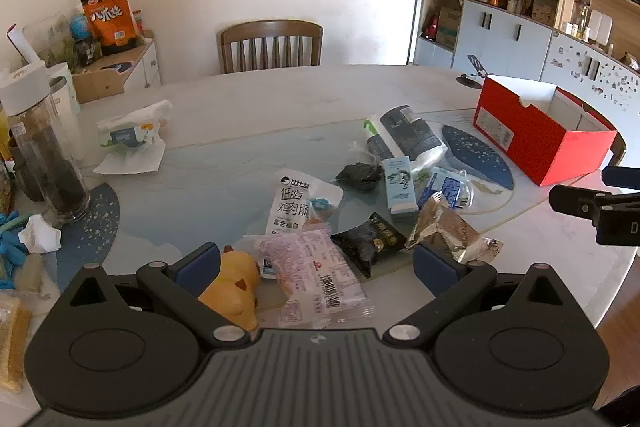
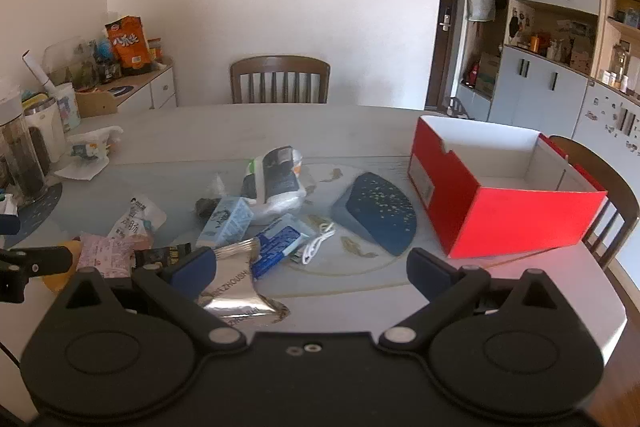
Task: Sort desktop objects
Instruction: 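Grasp the yellow duck toy with the left gripper while the right grasps the silver foil bag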
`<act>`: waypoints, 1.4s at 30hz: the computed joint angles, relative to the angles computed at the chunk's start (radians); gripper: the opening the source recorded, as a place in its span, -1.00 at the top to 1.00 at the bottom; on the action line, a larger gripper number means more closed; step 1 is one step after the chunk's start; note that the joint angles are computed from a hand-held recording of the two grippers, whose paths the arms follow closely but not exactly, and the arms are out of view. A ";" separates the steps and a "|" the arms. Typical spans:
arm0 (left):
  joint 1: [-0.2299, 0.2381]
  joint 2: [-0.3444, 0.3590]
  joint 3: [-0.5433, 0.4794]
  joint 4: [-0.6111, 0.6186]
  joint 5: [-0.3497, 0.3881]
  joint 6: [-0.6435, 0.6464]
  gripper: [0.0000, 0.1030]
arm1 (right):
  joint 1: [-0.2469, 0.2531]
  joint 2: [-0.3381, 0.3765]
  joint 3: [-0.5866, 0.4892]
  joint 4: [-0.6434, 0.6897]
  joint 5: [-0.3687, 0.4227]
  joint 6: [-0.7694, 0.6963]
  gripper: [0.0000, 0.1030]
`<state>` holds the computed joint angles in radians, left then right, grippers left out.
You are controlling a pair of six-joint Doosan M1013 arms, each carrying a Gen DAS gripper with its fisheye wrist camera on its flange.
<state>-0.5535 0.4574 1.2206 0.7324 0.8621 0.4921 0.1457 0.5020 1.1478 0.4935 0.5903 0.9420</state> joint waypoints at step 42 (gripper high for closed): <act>0.101 0.009 0.080 -0.136 -0.042 0.046 -0.43 | 0.077 0.153 -0.149 -0.147 0.147 0.021 -0.81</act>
